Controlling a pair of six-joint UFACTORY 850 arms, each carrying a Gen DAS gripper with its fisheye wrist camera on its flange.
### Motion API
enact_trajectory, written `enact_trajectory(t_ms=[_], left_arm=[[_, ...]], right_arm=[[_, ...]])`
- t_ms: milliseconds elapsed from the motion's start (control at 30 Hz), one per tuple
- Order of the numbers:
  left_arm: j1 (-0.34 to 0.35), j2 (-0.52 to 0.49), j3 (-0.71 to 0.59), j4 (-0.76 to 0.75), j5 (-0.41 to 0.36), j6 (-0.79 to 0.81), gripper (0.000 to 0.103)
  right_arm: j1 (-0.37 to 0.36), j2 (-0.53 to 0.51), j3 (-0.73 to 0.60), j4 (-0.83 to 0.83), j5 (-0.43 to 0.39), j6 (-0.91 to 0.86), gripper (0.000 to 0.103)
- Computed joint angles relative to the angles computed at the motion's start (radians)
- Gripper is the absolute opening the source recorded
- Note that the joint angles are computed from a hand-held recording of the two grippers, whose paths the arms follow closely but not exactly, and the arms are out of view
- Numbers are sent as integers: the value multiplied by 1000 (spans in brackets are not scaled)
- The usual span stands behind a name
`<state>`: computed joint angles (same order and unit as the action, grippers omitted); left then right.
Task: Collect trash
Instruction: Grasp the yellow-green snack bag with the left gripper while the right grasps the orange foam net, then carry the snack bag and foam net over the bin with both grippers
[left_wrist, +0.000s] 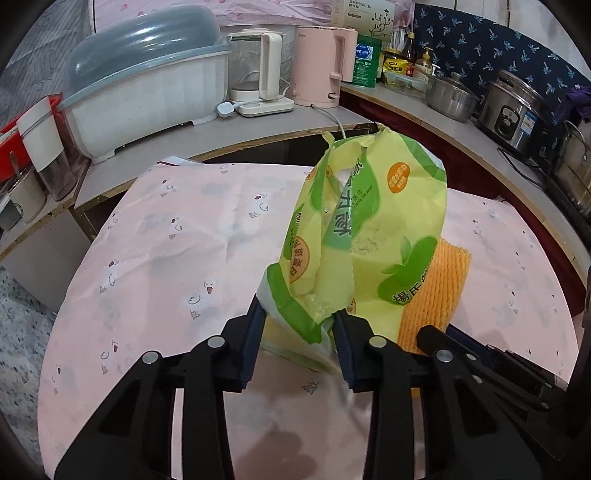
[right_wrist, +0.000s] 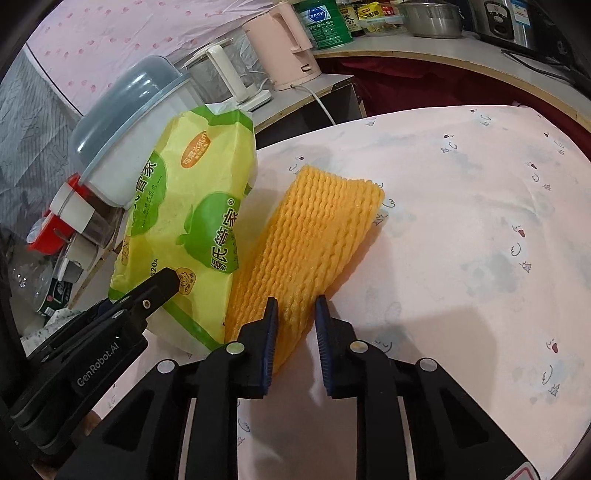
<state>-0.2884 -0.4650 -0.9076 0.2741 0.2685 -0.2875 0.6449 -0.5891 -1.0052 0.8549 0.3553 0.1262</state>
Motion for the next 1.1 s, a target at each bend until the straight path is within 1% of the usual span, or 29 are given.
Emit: enact_trajectory(t_ms=[33,67,167,300,467,633,800,1000,1100], left_arm=[[-2,2,2,3,-2,-6,32],[-3,7,6,9,-3,-16,32],[-8,24,20,23,-6,-40,30],[-19,66,53,31,-1,-62,29],[-44,138,103,32,3,-84,26],[-82,220,157,31,4,-104,26],[-138,302,211,-28,1,-70,26],[-233,389,263,-178,-11,49,26],[-289,422,282,-275,-17,133,26]], right_arm=[[4,2,1,15,3,-15,13],[8,8,4,29,7,-29,12],[19,29,20,85,24,-77,11],[31,76,61,123,49,-93,11],[53,162,138,199,97,-130,11],[82,275,239,277,157,-153,10],[120,394,345,364,223,-178,10],[178,542,471,483,307,-203,10],[214,617,531,552,354,-223,10]])
